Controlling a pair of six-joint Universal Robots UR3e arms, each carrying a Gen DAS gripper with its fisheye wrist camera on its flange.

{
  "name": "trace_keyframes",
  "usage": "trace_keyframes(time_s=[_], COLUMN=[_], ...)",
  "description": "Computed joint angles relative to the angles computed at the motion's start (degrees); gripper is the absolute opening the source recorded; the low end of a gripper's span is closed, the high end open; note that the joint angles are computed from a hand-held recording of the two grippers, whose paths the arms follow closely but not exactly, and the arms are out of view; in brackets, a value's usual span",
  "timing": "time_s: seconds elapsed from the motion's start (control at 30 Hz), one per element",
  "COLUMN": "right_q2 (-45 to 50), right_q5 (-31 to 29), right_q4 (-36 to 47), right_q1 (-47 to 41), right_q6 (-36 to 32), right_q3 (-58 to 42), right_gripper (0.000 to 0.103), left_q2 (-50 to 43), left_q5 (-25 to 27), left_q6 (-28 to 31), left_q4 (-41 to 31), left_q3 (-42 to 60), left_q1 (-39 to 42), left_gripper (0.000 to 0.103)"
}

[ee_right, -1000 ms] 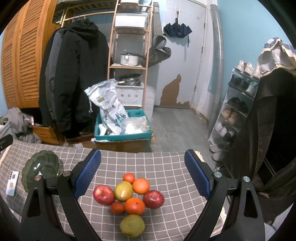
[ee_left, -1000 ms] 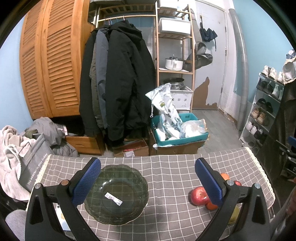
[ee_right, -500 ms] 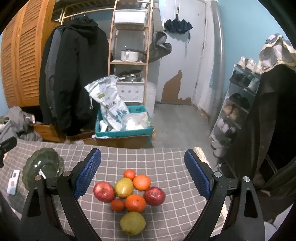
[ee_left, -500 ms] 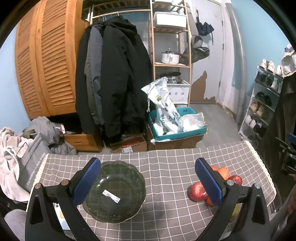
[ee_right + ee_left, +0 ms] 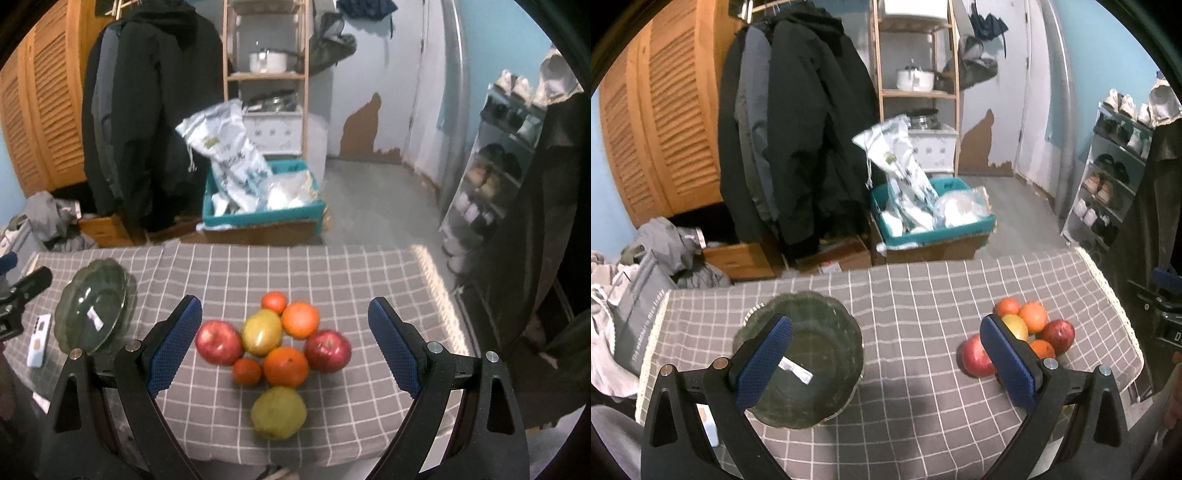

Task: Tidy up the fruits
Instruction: 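Move both tools toward the fruit cluster, right tool over the green pomelo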

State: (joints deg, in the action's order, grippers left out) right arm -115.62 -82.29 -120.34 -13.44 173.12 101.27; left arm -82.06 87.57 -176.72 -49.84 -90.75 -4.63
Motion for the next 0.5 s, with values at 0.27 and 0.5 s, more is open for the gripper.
trace_keyframes(time_s=[0.27, 0.5], right_q2=[0.5, 1.9], right_q5=[1.2, 3.1], right_q4=[1.8, 4.6], right_q1=[-2.6, -5.2], right_q6=[-0.9, -1.4], right_q3=[4.4, 7.6], right_gripper=[0.090, 0.090], left_q2=[-2.8, -5.8], left_q5=[0.5, 2.8], left_q6=[-1.4, -1.1], left_q4=[-0.9, -1.7], left_q3=[-1.8, -1.8], left_q1=[-1.8, -4.7], left_gripper=[0.102, 0.102])
